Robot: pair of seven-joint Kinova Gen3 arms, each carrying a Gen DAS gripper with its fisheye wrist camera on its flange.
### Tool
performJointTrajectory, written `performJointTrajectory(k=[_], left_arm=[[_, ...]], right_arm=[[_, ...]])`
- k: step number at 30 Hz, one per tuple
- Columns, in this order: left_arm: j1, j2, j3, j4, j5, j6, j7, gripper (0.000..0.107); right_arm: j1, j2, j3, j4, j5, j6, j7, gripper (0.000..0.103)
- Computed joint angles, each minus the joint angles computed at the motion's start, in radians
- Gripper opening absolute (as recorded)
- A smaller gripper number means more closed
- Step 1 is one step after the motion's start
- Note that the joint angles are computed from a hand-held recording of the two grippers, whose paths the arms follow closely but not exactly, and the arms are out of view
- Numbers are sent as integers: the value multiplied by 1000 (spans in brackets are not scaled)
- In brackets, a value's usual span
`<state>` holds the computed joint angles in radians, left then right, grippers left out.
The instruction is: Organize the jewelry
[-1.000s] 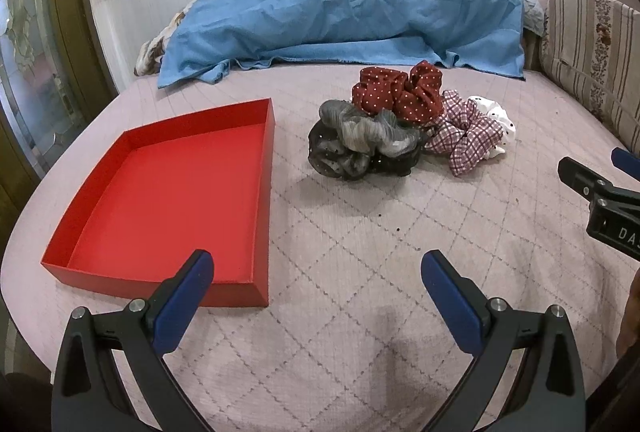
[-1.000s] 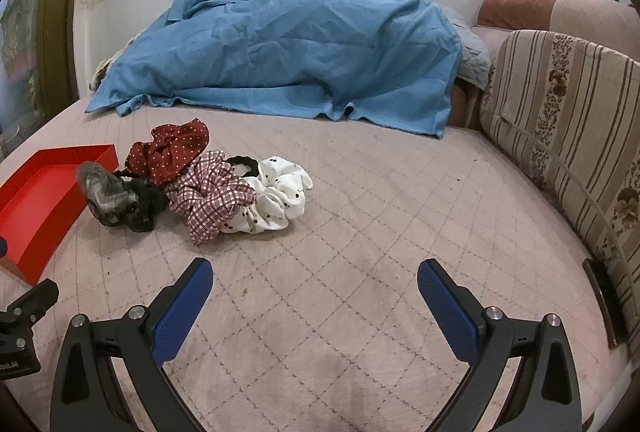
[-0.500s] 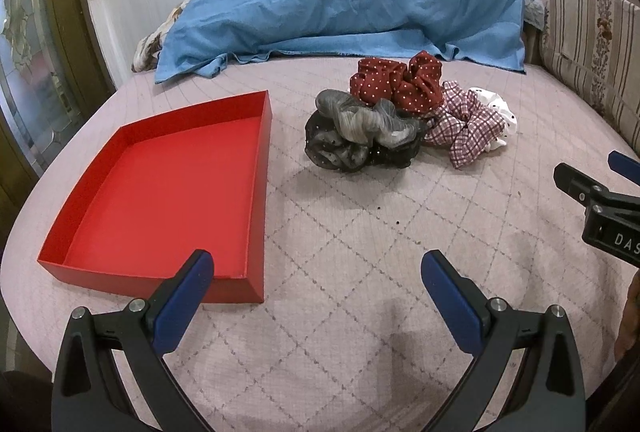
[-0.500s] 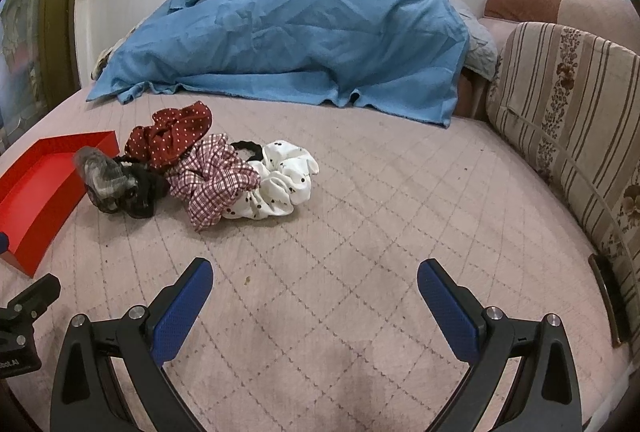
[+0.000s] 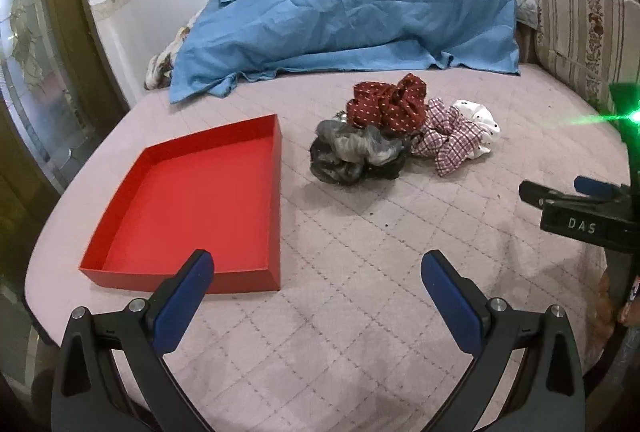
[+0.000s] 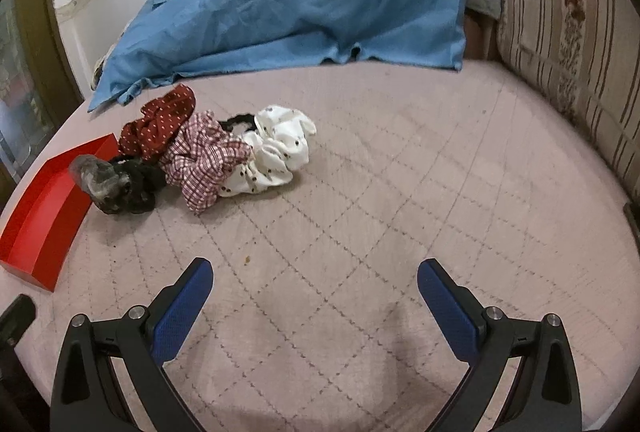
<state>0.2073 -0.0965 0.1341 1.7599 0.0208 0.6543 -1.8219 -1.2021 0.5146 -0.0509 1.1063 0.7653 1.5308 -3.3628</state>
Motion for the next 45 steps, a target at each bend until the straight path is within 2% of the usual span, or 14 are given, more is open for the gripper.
performJointTrajectory(k=[5, 11, 19, 21, 24, 31, 36, 41, 43, 44, 45], left_arm=[[-6, 16, -12, -18, 29, 34, 2, 103], [-13, 15, -36, -6, 105, 23, -63, 103], [-59, 45, -68, -50, 211, 66, -116, 102], [-68, 61, -68, -77, 228, 89, -129, 94], [-78, 96, -63, -130, 249, 128, -147, 89], [-75, 221, -18, -312, 285, 237, -155, 89], [-9, 336, 4, -435, 191, 279, -73, 89], [-4, 403, 17, -495, 202, 303, -41, 88], [6, 422, 19, -512, 192, 309, -35, 79], [9, 434, 19, -526, 186, 322, -33, 65], [15, 448, 19, -542, 177, 340, -28, 44]], right_arm=[[13, -11, -11, 18, -20, -40, 4, 103], [-11, 6, 1, -14, 8, -1, 17, 103], [-30, 25, 16, -54, 33, 22, 52, 103], [-30, 24, 16, -50, 34, 13, 54, 103], [-27, 23, 17, -48, 35, -2, 65, 103], [-15, -11, 8, 3, 39, -83, 42, 97], [-1, -32, -3, 39, 41, -125, 6, 97], [7, -37, -10, 46, 43, -135, 1, 97], [14, -35, -13, 42, 38, -141, 11, 97], [17, -34, -13, 42, 36, -144, 18, 97], [20, -31, -14, 38, 32, -146, 26, 97]])
